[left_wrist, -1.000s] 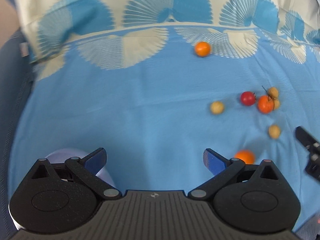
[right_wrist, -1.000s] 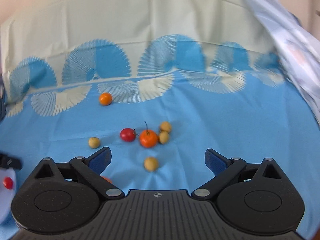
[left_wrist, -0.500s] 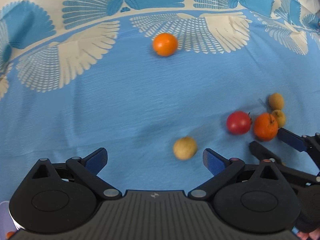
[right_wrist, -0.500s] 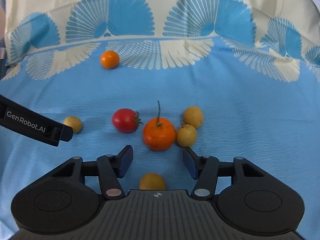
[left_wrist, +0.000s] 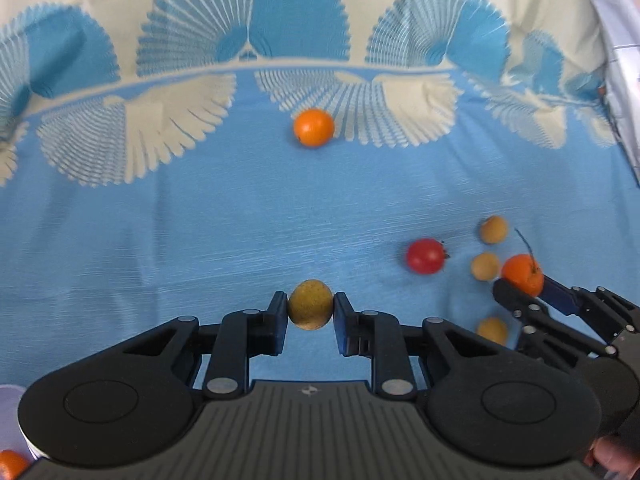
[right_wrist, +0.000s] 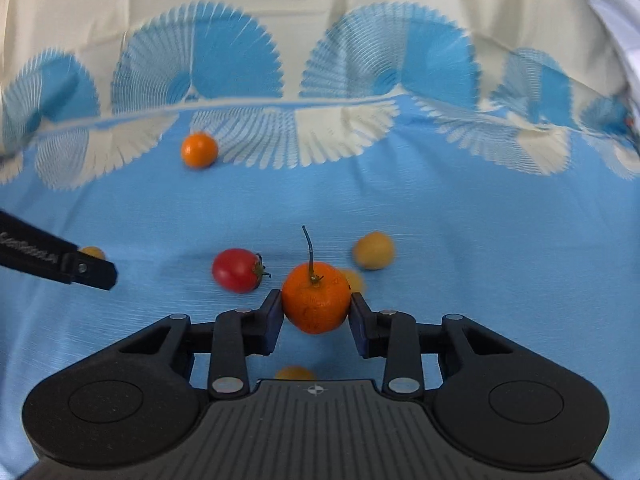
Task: Organize fruits
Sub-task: 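Grasp a tan longan with the left gripper while the right gripper grasps a stemmed tangerine, then carry the longan and stemmed tangerine toward the plate with both grippers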
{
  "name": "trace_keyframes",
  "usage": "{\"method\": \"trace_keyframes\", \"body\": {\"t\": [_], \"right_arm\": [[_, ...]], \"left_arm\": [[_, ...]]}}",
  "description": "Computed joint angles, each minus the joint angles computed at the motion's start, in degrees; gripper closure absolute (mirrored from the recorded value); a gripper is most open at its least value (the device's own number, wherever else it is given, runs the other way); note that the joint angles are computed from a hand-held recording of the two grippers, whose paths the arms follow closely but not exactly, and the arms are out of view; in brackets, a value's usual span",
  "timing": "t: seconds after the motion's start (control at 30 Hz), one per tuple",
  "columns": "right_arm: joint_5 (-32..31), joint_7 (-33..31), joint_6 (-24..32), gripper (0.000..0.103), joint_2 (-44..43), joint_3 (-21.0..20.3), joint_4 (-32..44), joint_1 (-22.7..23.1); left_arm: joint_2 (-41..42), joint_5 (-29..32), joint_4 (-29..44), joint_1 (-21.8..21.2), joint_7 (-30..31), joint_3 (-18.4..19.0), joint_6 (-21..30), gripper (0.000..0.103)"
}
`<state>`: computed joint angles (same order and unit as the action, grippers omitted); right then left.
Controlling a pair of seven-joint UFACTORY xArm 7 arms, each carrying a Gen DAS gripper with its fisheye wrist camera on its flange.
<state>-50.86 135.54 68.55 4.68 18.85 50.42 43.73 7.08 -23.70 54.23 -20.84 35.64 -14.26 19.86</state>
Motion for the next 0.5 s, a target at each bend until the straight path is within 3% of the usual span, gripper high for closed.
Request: {"method": "trace_keyframes", "body": {"t": [0.1, 0.2, 0.5], "right_arm": [[2.1, 1.6, 5.4, 0.066, -0.8, 1.8, 2.3, 2.2], [2.7, 2.0, 11.5, 0.066, -0.3, 3.5, 6.5, 4.7], [-2.5, -0.5, 25.4, 0.066, 11.5, 3.8, 29.5, 16.7]], "left_arm": [[-5.9, -4.8, -3.1, 1.3, 4.5, 0.6, 2.6, 0.076], [-12.5, -5.1, -6.4, 1.1, 4.9, 3.5, 5.5, 0.076], [-34.2, 4.7, -16.4, 5.7, 3.8, 13.5, 17.9, 0.076]]}}
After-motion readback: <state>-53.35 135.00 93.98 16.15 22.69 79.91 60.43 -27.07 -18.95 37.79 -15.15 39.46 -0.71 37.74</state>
